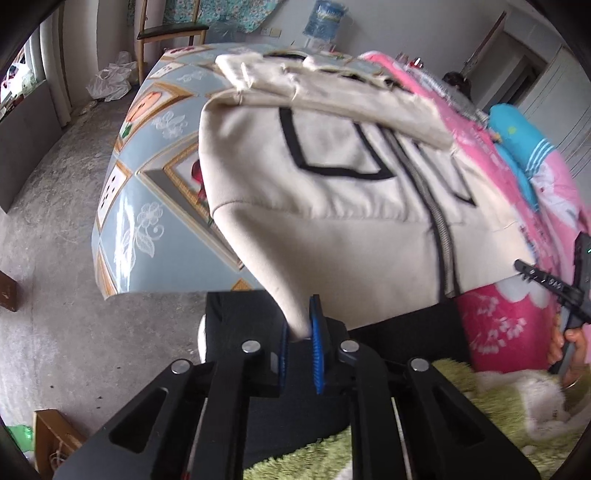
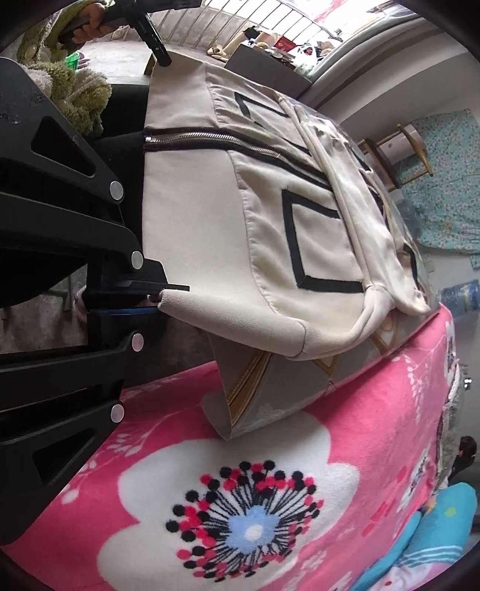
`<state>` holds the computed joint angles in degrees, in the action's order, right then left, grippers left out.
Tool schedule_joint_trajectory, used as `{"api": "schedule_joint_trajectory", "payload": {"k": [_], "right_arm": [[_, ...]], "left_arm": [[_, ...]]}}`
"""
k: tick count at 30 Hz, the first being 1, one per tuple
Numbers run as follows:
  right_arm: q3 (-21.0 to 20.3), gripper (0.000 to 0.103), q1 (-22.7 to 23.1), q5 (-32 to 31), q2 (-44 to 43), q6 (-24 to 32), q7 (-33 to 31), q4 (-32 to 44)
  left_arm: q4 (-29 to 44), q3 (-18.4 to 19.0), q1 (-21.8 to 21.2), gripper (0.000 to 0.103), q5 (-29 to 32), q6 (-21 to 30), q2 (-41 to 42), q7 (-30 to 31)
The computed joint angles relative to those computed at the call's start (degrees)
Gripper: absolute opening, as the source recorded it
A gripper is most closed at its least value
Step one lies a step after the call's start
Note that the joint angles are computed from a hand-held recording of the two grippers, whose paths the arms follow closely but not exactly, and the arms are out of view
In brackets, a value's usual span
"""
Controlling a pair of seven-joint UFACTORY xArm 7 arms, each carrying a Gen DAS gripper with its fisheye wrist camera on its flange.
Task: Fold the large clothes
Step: 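Close both tools on the hem and lift it over the jacket body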
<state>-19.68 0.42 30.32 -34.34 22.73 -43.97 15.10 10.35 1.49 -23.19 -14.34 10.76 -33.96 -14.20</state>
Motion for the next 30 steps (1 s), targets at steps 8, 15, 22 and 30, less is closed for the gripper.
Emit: {"api": "schedule_joint_trajectory", "payload": {"k": [8, 15, 22, 30], "right_arm": [[-0.3, 0.005, 4.3, 3.2, -1.7, -0.4, 0.8, 4.0], [-3.7, 0.005, 12.8, 10.9, 5.2, -4.8, -2.9, 11.4], [-6.5, 0.005, 19.3, 25.9, 18.6, -5.2, -13.2, 23.6], [-4.1, 0.010, 17.2, 40.7, 37.9, -0.2, -19.4, 39.5]], "left_arm": [[4.4, 15.3, -13.1, 0.007, -8.1, -6.2, -0.9, 9.4], [12.7, 28.7, -23.8, 0.007, -14.8, -9.5, 4.9, 18.9], [22.9, 41.9, -34.1, 0.007, -22.5, -8.2, 13.9, 28.0], [36.8, 56.1, -44.6, 0.010, -45.9, 0.6, 34.3, 45.5]]}}
